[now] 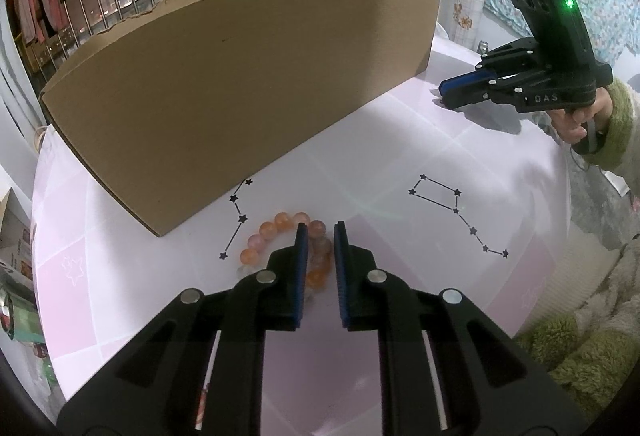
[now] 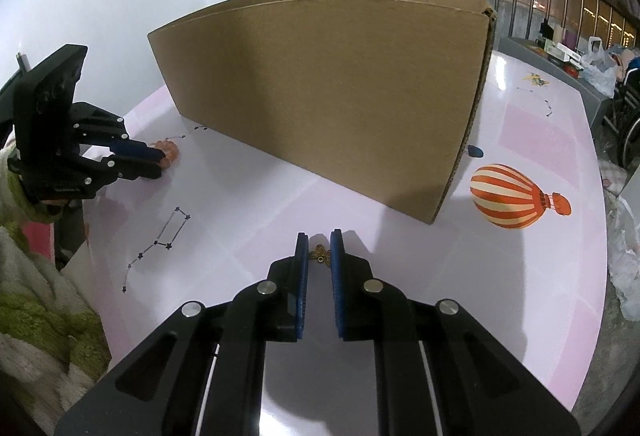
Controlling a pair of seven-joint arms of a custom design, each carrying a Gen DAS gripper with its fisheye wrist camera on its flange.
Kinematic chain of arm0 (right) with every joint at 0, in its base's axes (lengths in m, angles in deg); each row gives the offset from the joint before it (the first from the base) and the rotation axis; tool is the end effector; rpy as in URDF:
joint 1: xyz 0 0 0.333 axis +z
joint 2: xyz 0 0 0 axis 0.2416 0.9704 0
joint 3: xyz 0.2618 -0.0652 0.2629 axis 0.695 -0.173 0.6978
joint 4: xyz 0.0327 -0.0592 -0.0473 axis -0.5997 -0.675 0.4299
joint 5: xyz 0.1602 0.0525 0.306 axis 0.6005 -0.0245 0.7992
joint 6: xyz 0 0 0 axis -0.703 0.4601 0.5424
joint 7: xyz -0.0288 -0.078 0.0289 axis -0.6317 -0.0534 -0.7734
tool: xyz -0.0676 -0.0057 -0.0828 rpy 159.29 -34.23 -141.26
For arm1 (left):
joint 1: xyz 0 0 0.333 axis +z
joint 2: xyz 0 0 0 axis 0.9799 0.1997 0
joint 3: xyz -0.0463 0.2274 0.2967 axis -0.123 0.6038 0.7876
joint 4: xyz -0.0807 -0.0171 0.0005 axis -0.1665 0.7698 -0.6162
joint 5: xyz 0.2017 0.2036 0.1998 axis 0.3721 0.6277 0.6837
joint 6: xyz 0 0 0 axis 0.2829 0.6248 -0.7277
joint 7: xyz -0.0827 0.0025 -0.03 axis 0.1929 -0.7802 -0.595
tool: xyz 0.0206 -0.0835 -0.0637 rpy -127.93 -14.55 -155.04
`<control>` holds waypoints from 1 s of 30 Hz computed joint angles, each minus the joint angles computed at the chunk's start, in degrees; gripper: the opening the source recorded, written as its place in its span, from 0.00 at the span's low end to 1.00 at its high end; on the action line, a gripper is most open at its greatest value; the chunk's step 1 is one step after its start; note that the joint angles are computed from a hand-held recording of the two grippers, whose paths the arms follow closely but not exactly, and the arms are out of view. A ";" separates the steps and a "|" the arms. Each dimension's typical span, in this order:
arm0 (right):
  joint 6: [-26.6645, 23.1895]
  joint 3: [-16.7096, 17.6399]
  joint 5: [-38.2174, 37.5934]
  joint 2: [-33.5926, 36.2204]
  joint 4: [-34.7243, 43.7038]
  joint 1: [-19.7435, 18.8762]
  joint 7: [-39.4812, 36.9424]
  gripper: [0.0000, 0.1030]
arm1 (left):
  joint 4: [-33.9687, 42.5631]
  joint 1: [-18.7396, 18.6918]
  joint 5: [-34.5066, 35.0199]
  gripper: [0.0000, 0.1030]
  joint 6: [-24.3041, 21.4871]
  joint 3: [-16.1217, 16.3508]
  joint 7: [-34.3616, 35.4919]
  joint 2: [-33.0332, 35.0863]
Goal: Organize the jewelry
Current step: 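Open the right gripper above the butterfly earring while the left gripper holds the bracelet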
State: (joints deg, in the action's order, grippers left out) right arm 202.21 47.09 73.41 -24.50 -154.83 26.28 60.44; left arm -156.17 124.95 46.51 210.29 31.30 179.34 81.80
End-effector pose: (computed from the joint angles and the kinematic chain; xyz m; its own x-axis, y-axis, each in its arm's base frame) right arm 0.4868 0.1864 0.3329 0.2922 -0.9509 -0.1022 -0.7222 -0.1493 -0.6754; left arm 0.5836 -0.0706 0.3186 -0.8564 -0.5154 -0.0318 -0.3750 0.6631 -0.6479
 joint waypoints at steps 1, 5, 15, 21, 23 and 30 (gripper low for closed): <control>0.20 0.13 -0.09 0.05 -0.08 -0.07 0.14 0.11 | -0.02 0.00 0.06 0.11 0.07 -0.01 0.05 0.02; 0.59 0.12 -0.03 0.00 -0.32 0.28 0.35 0.11 | -0.32 -0.05 0.42 0.08 0.67 0.03 0.02 0.00; 0.55 -1.36 2.26 -2.18 -2.50 3.91 -1.59 0.07 | 0.04 3.28 0.72 0.08 -0.66 -3.16 0.11 2.51; 0.45 -3.64 6.51 -3.05 -3.31 7.50 -5.51 0.38 | 0.56 1.82 0.24 0.08 -0.74 -1.74 0.01 1.74; 0.16 -4.64 8.80 -2.84 -2.79 8.84 -7.40 0.38 | 0.47 1.47 0.03 0.08 -0.48 -1.54 -0.16 1.57; -3.53 -2.80 7.36 -1.04 1.27 5.45 -8.41 0.30 | 0.19 0.55 0.24 0.08 0.20 -0.63 -0.60 1.02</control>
State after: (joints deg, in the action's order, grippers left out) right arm 198.67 44.29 80.77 -25.54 -153.56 31.73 52.03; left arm -155.98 125.49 46.74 210.50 30.67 178.74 82.82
